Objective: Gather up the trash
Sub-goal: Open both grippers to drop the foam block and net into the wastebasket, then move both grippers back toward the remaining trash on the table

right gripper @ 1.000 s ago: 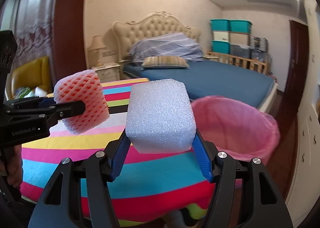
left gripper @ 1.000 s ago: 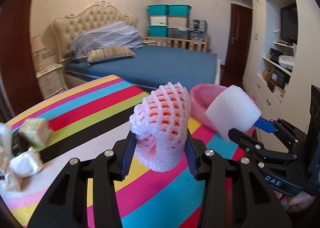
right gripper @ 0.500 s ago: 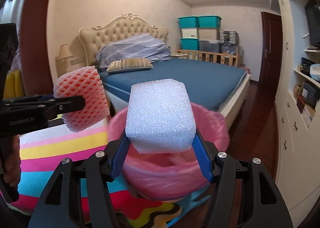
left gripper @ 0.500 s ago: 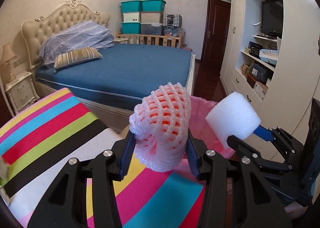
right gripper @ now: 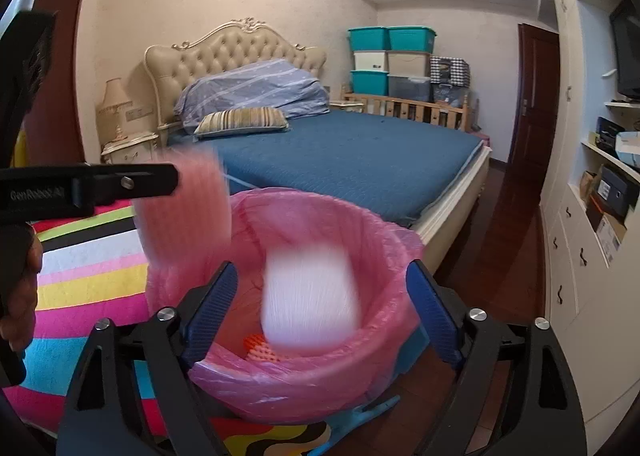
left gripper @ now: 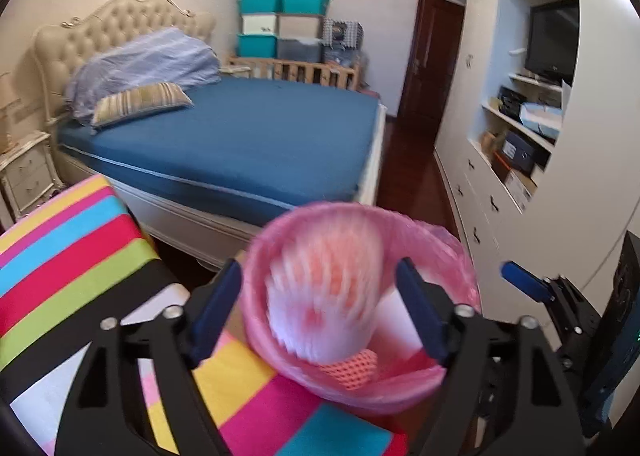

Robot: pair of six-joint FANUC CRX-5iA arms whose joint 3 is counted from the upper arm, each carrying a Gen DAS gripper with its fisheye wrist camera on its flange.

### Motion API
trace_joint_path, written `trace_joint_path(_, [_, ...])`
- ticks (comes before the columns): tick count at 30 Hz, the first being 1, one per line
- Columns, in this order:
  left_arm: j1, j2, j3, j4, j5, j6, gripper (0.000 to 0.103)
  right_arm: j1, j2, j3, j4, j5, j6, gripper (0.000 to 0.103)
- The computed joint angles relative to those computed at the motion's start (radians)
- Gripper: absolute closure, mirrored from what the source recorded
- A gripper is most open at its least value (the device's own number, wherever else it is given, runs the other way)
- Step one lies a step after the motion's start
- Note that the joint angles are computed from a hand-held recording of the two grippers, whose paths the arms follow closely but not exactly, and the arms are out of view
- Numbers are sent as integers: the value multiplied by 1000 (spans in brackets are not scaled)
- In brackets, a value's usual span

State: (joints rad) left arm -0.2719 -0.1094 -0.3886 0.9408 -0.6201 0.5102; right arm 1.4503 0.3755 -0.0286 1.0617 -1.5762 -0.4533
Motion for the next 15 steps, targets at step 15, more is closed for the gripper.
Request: trace_joint_path(15, [169,-250,-235,39,76,-179,5,56,76,120,16,-35,3,18])
